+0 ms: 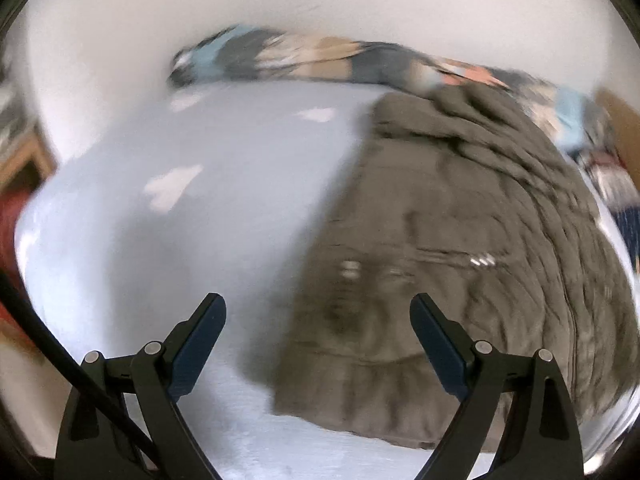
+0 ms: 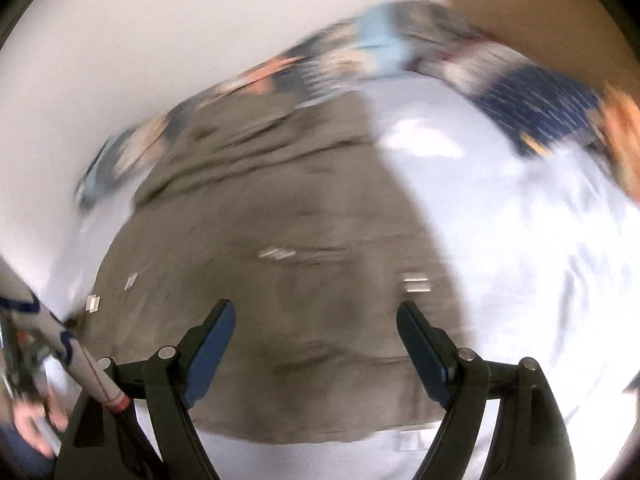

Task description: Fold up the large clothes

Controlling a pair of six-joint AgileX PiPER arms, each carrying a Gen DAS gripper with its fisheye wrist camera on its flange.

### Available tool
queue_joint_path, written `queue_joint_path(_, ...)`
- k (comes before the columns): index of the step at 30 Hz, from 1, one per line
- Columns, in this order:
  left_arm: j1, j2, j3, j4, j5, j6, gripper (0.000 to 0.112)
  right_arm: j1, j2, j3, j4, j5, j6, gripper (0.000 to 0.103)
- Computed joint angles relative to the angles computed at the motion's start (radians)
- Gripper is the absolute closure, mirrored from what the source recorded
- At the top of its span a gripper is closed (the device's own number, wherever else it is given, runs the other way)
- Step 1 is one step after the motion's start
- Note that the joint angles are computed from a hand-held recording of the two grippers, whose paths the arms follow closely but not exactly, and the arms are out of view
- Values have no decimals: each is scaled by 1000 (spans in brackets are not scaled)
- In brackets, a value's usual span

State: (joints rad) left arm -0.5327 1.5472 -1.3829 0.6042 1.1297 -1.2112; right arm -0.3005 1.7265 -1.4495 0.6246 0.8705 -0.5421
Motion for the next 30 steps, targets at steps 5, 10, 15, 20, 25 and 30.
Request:
queue_joint_path(5,195,-98,138,-276,-168,41,20,-175,113,-60,109,110,103,17)
queue_joint_path(10,292,-137,245,-488,-290,142,20,-216,178,-67,161,175,155,17)
queue_joint_path(15,323,-159,319,-576,-366,161,20,-212,190,-38,180,171,178,17)
queue_joint_path(20,282,-135,295,-540,-350,145,20,-174,210,-34,182,193,173,17)
queue_joint_path(25,195,-90,248,-501,-333,142,20,-129,202,-5,187,206,136,15)
queue_joint_path(30,77,-34,183,-369,-301,85,22,-99,171,44,220,207,72,21)
